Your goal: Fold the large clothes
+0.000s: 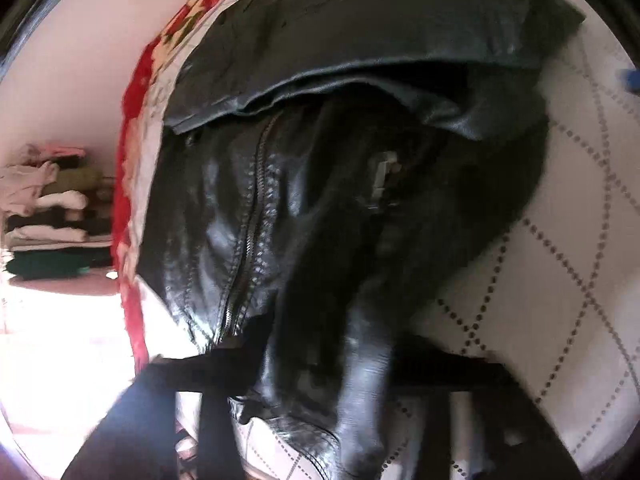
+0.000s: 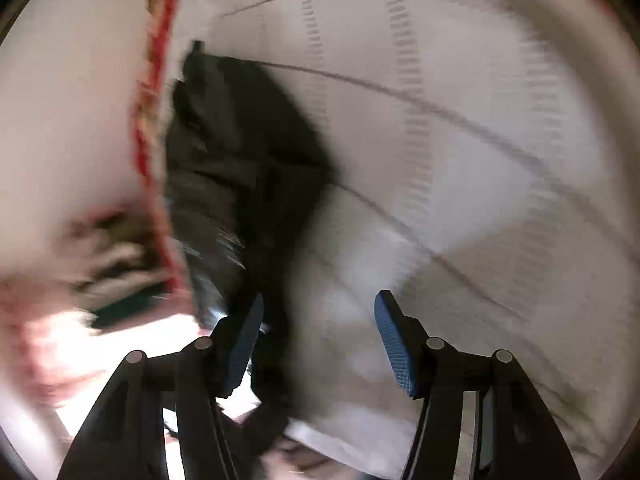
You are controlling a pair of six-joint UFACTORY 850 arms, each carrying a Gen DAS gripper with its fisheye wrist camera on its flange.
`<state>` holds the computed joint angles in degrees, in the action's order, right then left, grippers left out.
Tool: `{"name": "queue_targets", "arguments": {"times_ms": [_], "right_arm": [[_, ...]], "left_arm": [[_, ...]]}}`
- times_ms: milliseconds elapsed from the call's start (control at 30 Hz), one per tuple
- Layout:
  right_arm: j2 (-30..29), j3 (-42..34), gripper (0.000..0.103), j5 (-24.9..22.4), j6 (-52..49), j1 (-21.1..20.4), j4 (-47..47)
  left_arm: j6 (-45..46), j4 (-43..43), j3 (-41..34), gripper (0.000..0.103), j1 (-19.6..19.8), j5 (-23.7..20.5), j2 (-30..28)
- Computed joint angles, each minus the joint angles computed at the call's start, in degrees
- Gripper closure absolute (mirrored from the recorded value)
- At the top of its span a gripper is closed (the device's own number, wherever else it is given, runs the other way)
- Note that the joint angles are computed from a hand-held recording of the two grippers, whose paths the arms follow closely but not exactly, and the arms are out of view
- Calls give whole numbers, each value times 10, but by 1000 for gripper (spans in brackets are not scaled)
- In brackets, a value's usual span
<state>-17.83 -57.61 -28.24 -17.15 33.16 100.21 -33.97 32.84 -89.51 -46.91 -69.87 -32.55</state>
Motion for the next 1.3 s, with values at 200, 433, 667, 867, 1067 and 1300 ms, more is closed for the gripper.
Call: {"name": "queue_targets", "arguments": {"times_ms": [200, 433, 667, 867, 1067, 1300], "right_arm": [[-105, -58, 39, -84, -190, 8, 235], [-103, -102, 82, -1, -67, 24, 164], [36, -76, 83, 40, 349, 35, -246], [35, -210, 83, -73, 677, 46, -599], [-120, -443, 82, -178, 720, 34, -696], [-380, -795, 80, -313, 776, 30, -761]], "left_arm": [[19, 8, 14, 99, -5, 31, 19], [49, 13, 28, 101, -14, 46, 61], [149, -87, 43, 101, -19, 72, 150], [209, -198, -16, 101, 22, 54, 154], [227, -269, -72, 100, 117, 59, 99], [262, -351, -96, 93, 207, 82, 28]]}}
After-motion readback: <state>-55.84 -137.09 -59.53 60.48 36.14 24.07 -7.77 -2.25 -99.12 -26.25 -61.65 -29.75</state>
